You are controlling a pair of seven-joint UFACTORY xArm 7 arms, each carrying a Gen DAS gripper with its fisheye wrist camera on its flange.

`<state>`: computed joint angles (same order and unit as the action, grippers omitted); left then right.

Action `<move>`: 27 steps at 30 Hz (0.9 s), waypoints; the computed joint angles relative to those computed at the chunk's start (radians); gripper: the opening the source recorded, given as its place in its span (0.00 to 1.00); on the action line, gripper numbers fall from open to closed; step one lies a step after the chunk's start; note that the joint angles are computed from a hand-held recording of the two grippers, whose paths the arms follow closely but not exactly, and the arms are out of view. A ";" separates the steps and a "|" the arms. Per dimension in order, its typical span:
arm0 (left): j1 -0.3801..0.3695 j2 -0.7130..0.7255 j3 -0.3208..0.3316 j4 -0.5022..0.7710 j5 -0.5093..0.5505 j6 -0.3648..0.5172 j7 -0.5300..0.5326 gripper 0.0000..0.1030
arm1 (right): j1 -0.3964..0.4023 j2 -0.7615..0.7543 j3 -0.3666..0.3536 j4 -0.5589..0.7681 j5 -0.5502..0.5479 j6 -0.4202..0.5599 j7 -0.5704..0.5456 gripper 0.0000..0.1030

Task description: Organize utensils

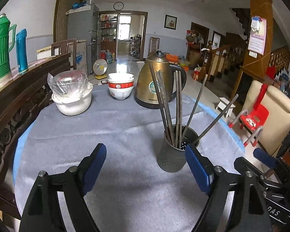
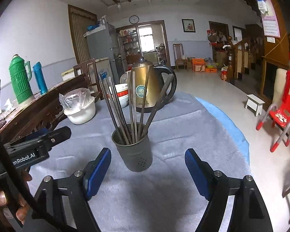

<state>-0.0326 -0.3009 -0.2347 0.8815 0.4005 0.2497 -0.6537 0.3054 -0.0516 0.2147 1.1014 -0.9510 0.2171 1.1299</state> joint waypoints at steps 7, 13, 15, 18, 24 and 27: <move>0.005 -0.025 -0.020 0.016 0.034 0.053 -0.022 0.83 | -0.001 -0.010 0.008 0.001 -0.009 0.001 -0.007 0.85; -0.005 -0.039 -0.017 0.022 0.022 0.087 -0.031 0.85 | -0.010 -0.032 0.018 -0.005 -0.022 0.000 -0.001 0.85; -0.011 -0.049 -0.013 0.017 0.018 0.085 -0.029 0.87 | -0.015 -0.043 0.025 -0.006 -0.032 0.002 0.002 0.85; -0.016 -0.064 -0.011 0.012 0.007 0.088 -0.024 0.91 | -0.022 -0.056 0.035 -0.010 -0.035 0.004 -0.001 0.85; -0.026 -0.088 -0.006 0.007 -0.023 0.092 0.003 0.96 | -0.033 -0.074 0.055 -0.017 -0.024 0.015 -0.017 0.85; -0.031 -0.095 -0.003 0.006 -0.041 0.093 0.019 0.96 | -0.040 -0.082 0.066 -0.018 -0.037 0.020 -0.010 0.85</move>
<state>-0.0640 -0.3955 -0.2379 0.8876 0.3598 0.3429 -0.6343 0.2655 -0.1335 0.2810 1.0837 -0.9877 0.2368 1.1198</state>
